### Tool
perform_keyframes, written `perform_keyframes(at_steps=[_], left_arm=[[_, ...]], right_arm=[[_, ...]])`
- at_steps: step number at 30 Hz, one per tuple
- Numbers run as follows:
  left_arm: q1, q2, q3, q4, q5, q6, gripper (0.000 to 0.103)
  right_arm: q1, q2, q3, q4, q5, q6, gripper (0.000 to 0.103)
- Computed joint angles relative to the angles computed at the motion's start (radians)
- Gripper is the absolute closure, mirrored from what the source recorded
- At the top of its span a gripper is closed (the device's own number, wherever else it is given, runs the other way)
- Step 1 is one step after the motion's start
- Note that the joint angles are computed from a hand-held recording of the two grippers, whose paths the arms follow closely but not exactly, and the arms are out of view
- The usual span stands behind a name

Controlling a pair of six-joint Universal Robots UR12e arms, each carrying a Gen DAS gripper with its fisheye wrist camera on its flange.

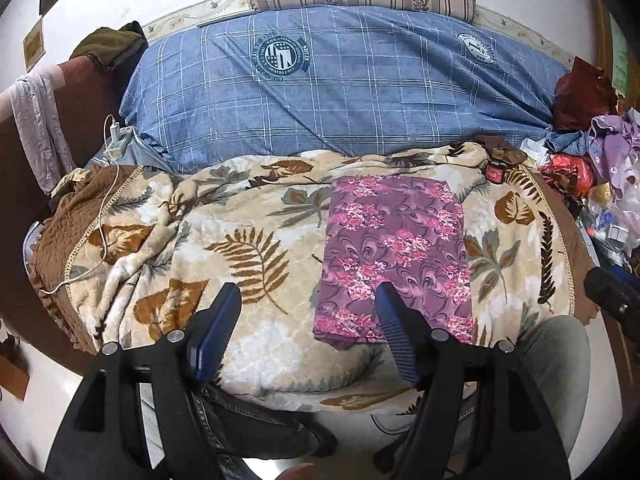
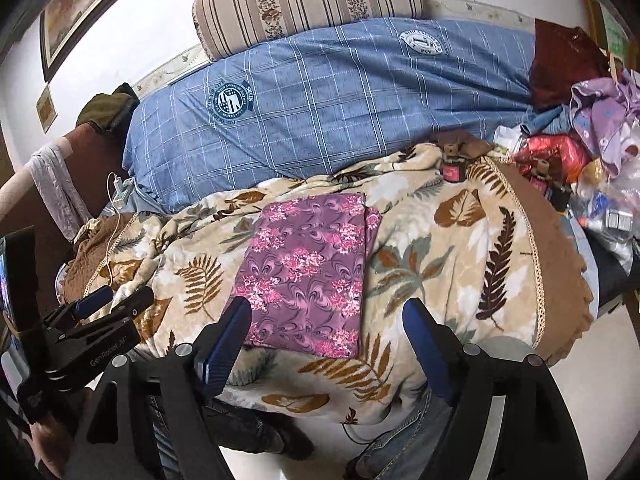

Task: Fold small clothes

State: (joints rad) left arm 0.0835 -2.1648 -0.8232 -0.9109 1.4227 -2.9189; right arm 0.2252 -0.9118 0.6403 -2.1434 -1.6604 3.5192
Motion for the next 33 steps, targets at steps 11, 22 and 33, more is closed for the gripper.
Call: perform_keyframes(at_steps=[11,22,33], left_arm=[[-0.001,0.0,0.0,-0.017,0.011,-0.001,0.033],[-0.002,0.001,-0.002,-0.017,0.018,-0.003,0.033],[0.0,0.0,0.001,-0.026,0.017,-0.006,0.033]], right_arm=[[0.007,0.029,-0.04,0.039,0.004,-0.002,0.023],[0.008,0.041,-0.056,0.046,-0.003,-0.008,0.023],[0.009,0.042,-0.059,0.054,-0.006,-0.004,0.023]])
